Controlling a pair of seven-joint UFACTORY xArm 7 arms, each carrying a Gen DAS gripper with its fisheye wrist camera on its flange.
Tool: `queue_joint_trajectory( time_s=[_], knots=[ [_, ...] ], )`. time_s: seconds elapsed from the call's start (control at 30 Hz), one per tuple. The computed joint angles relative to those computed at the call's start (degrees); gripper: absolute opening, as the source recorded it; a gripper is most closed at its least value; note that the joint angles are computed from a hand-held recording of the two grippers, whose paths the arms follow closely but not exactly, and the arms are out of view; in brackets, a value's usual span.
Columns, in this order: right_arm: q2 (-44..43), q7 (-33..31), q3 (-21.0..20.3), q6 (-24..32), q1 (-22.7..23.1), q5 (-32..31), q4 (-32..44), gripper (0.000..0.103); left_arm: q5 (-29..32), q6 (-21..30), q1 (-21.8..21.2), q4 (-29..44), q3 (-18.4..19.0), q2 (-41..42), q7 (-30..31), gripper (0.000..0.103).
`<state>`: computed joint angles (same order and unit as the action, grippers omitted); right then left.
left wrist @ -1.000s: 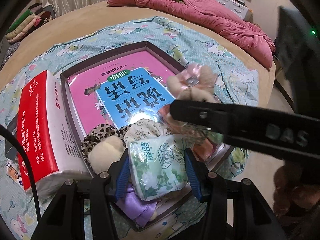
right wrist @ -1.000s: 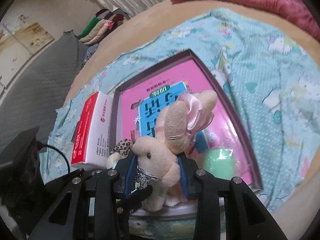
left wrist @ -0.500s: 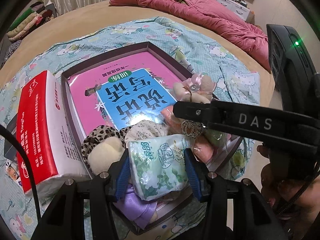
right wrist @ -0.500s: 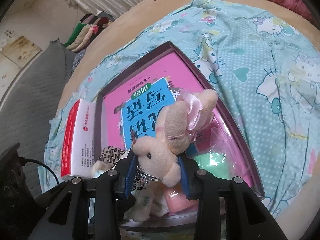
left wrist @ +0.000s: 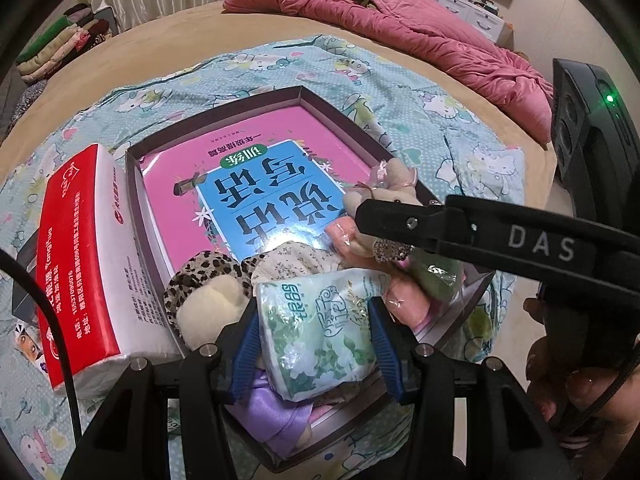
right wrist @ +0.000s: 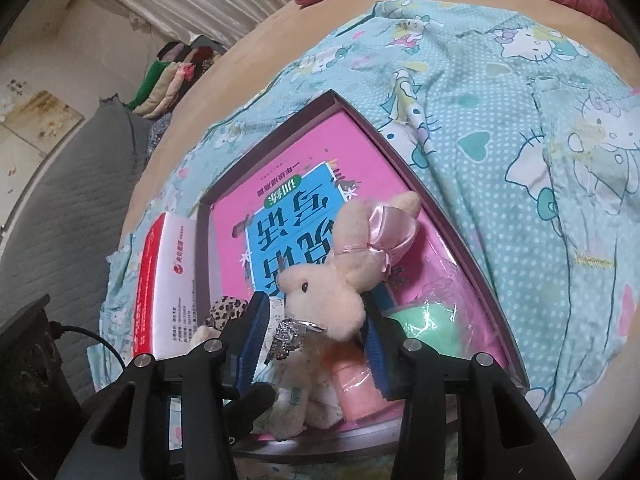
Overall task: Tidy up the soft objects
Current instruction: 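Lower the bunny into the box and open the right tool while the left tool releases the wipes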
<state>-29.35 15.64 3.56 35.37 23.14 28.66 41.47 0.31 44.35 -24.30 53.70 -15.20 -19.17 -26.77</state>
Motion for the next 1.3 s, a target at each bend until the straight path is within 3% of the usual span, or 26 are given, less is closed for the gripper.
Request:
queue_joint_trajectory(
  time_s=[0.7,1.3],
  knots=[
    [-9.3,3.9,-0.8,2.0,-1.7,-2.8,-3.6,0.058,3.2,1.2,0.2,3.4,-0.8,3.3,-3.2,0.053],
    [-16.3,6.3,-0.9,5.8,-3.1,-5.9,-5.0,0.059,3.2,2.2,0.0,4.6,-0.4,3.8,-3.3,0.057]
  ],
)
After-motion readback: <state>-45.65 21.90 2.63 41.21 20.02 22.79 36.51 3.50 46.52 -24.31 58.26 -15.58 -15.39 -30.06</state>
